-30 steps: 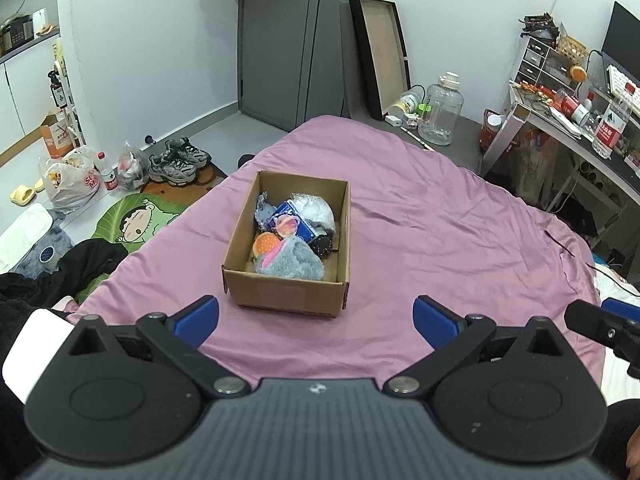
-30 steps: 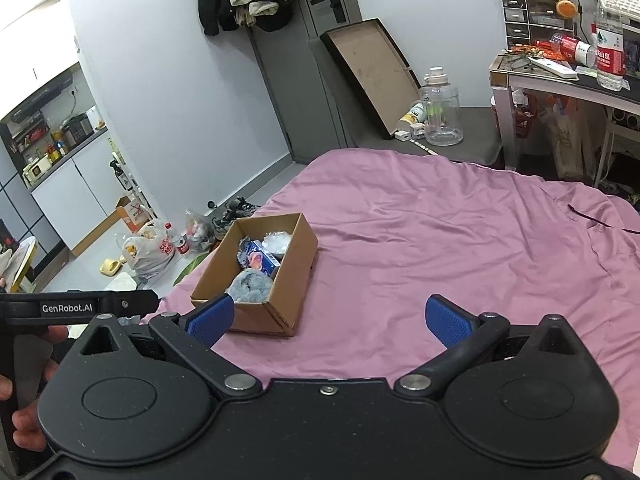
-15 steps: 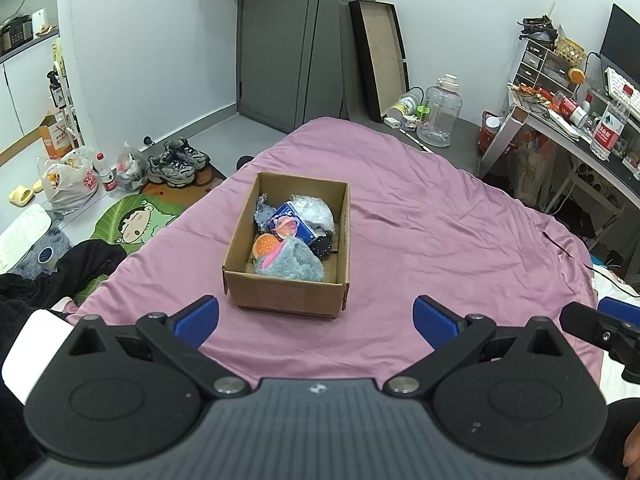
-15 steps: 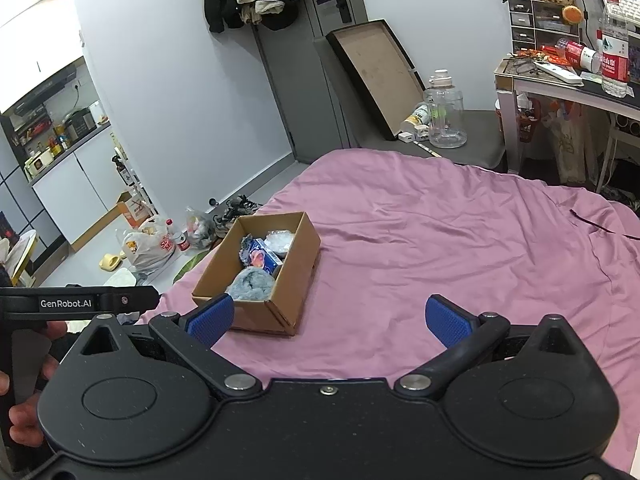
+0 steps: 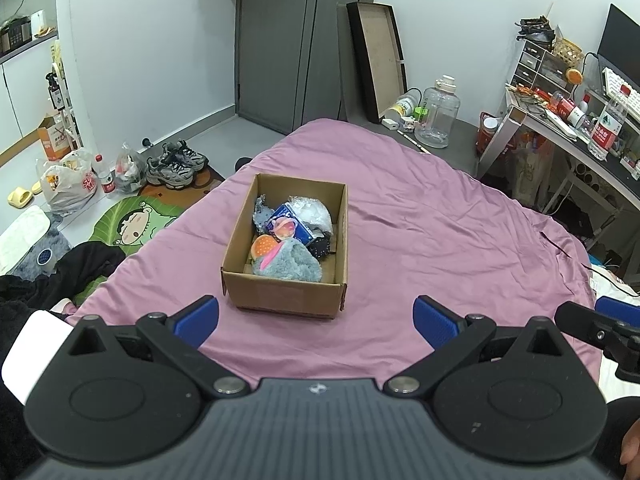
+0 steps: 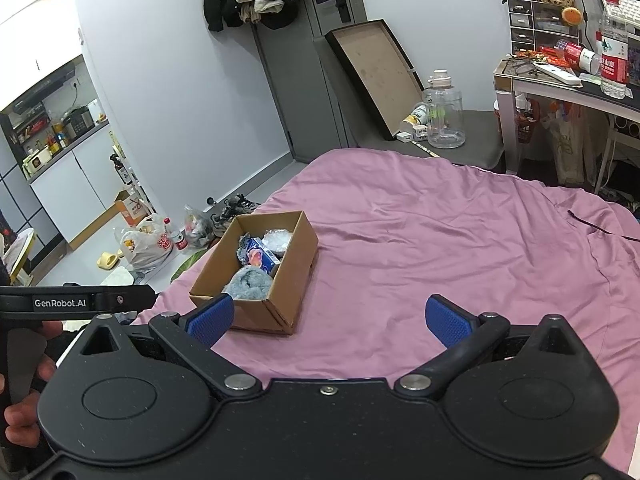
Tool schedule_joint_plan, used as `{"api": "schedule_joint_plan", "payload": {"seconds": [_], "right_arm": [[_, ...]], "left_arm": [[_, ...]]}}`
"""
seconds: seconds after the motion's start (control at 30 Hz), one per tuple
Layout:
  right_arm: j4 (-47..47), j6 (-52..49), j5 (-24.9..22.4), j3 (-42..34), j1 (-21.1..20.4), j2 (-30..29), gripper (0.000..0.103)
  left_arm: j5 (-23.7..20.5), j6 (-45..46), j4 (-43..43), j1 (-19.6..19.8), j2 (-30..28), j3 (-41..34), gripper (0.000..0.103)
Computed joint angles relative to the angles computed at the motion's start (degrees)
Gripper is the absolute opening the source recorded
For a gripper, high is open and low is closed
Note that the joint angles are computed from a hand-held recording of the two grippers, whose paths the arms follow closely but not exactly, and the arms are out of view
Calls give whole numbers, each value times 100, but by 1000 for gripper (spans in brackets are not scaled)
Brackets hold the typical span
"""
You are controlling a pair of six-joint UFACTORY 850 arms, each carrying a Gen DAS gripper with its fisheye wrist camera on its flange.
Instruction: Organize soft objects
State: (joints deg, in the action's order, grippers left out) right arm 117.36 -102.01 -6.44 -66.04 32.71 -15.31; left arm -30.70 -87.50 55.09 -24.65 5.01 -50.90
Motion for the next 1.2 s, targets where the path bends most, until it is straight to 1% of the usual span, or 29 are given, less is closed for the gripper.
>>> {"api": "schedule_joint_plan", "payload": {"seconds": [0.13, 0.33, 0.63, 0.73, 0.8, 0.93, 1.1, 1.2], "right_arm": [[18, -12, -15, 5, -1, -1, 103], [-227, 193, -16, -17, -25, -10, 103], [-175, 107, 59, -32, -2, -24, 103], [-189, 119, -66, -19, -39, -37, 103], [-370, 332, -133, -29, -75, -70, 103], [-453, 433, 50, -50, -71, -95, 103], [192, -234, 58, -9, -38, -69, 103], [4, -70, 99, -35, -33, -99, 103]], "left_arm": [[11, -10, -22, 3, -5, -2, 102], [13, 20, -41, 10, 14, 3, 102], [-8, 29, -28, 0, 14, 7, 103], [-1, 33, 1, -3, 33, 17, 102], [11, 42, 17, -1, 43, 30, 102], [13, 49, 65, 7, 64, 49, 102], [-17, 89, 29, 7, 63, 39, 102], [-19, 56, 64, -1, 89, 67, 102]]}}
